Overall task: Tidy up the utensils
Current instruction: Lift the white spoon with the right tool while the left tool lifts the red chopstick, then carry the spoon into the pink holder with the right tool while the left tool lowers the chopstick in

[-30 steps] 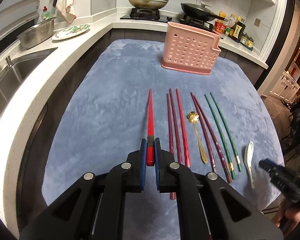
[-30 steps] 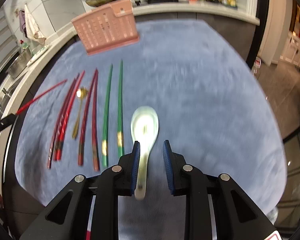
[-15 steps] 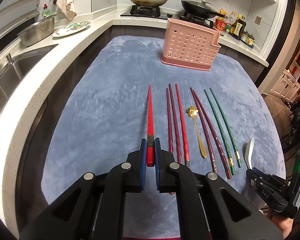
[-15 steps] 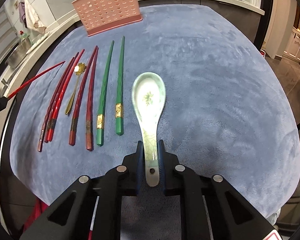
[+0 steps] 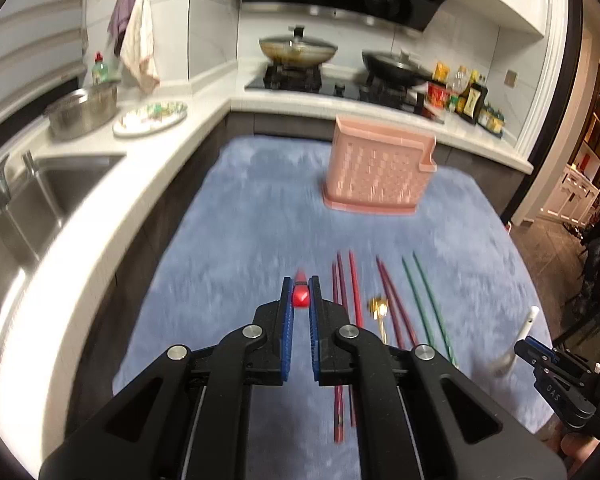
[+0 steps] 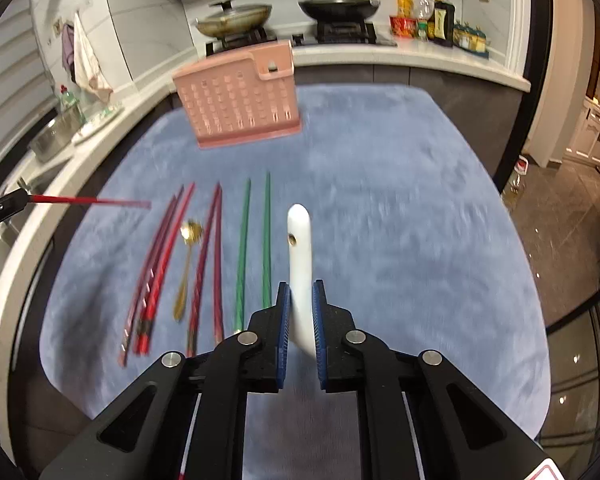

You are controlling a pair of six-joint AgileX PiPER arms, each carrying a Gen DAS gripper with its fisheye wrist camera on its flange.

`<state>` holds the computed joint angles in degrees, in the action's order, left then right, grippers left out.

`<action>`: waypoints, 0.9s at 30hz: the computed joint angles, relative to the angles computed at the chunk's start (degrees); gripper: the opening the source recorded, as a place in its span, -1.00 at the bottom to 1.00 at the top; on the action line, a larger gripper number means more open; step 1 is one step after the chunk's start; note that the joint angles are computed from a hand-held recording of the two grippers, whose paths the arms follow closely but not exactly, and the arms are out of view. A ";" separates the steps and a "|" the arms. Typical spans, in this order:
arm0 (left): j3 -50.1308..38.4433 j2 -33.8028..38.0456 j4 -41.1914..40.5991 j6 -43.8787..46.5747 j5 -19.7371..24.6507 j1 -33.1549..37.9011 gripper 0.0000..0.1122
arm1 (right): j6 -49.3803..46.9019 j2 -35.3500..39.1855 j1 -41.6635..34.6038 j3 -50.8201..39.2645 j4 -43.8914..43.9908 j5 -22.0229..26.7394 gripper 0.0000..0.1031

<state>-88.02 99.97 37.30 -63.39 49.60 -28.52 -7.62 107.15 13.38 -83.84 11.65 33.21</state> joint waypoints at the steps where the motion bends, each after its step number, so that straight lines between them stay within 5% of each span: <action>1: -1.68 0.54 0.00 0.95 0.36 0.39 -0.88 | -0.64 0.81 -0.22 -2.18 0.94 0.90 -0.83; 5: -10.16 3.27 -0.93 5.58 1.32 2.55 -0.88 | -1.28 3.65 -0.43 -9.66 2.34 3.99 -0.99; 16: -30.65 11.11 -3.49 15.03 4.72 5.43 -0.88 | 1.61 11.74 -0.69 -25.14 -0.11 7.40 -0.98; 20: -29.25 10.64 -4.44 14.71 4.04 6.13 -0.88 | 5.49 13.12 -2.36 -23.57 -2.66 6.42 -0.53; 27: -27.61 9.73 -4.82 13.68 3.90 6.72 -0.88 | 7.54 22.99 -8.41 -32.43 0.73 12.96 -0.42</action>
<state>-115.63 109.71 32.48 -49.71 53.50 -21.80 -0.08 130.14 4.97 -116.27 12.38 46.17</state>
